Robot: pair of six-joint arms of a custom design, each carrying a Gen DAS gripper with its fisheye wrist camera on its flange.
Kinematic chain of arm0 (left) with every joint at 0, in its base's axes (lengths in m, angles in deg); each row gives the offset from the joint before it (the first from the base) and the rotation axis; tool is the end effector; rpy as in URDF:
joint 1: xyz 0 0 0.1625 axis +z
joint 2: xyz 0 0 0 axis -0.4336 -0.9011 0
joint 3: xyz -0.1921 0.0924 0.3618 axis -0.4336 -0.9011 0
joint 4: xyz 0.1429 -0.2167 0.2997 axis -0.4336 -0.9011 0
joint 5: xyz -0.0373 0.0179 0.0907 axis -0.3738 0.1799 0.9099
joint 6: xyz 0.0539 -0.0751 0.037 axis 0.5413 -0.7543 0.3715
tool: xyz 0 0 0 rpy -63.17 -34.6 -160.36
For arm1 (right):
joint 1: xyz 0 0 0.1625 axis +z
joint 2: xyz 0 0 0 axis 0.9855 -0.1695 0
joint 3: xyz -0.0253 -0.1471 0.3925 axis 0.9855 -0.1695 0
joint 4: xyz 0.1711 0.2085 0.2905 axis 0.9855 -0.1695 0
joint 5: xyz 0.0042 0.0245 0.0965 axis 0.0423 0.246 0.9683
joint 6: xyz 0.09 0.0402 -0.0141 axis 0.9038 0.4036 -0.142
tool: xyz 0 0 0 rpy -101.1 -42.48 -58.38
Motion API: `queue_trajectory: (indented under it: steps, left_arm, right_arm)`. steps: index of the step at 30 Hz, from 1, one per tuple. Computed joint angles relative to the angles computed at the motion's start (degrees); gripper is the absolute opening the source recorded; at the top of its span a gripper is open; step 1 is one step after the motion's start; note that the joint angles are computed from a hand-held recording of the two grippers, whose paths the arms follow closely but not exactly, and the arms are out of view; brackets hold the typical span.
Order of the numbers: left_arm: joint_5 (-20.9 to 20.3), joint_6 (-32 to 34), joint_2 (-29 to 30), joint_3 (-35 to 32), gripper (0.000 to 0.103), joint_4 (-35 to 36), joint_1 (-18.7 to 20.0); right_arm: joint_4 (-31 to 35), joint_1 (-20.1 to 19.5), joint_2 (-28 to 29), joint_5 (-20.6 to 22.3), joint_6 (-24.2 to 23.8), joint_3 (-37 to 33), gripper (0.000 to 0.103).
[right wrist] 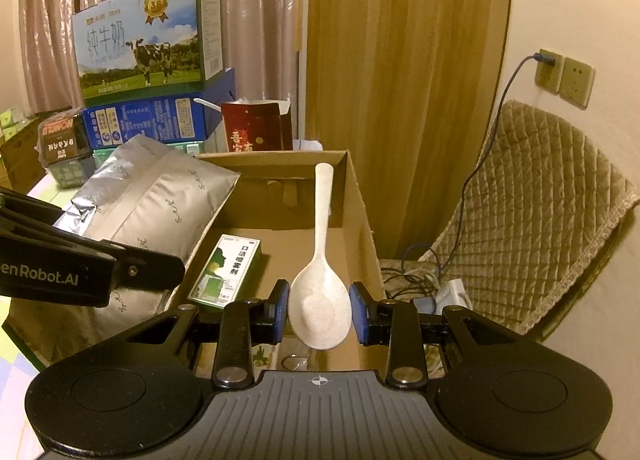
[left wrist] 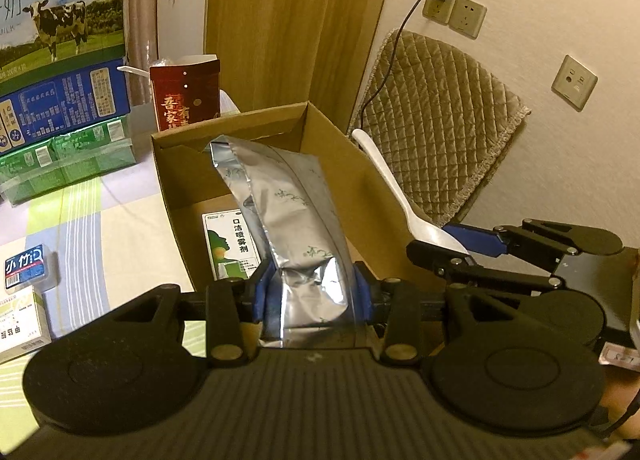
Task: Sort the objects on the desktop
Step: 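Open the left tool to drop the foil packet while the right tool drops the spoon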
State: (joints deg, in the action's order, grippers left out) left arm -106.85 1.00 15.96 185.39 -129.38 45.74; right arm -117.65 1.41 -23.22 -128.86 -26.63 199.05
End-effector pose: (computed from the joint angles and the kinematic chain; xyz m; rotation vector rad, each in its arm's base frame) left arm -0.3936 -0.3628 0.0124 0.5320 2.4415 -0.8529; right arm 0.0698 -0.3924 0.3128 1.0130 -2.2995 0.8504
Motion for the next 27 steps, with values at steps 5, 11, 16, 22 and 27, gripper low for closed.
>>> queue_trajectory:
  steps: [5, 11, 16, 22, 27]
  left_arm:
    - [0.7, 0.4, 0.6, -0.3, 0.037, -1.0, 0.7]
    - [2.0, -0.5, 0.3, 0.3, 0.038, -0.2, 0.8]
    - [2.3, -1.9, -0.8, 1.6, 0.038, 1.1, 0.2]
    - [2.7, -3.7, -2.0, 2.7, 0.038, 2.7, -0.6]
    - [2.9, -4.1, -2.7, 3.3, 0.038, 3.1, -0.8]
  right_arm:
    - [-0.3, -0.1, 0.3, -0.1, 0.0, -0.2, 0.030]
    - [0.1, -0.6, 0.2, -0.1, -0.3, -0.2, 0.030]
    - [0.5, -0.7, 0.0, 0.1, -0.3, 0.2, 0.030]
    - [0.2, -0.2, 0.1, -0.1, -0.2, 0.6, 0.030]
    - [-0.5, 0.0, 0.5, 0.2, 0.5, 0.5, 0.030]
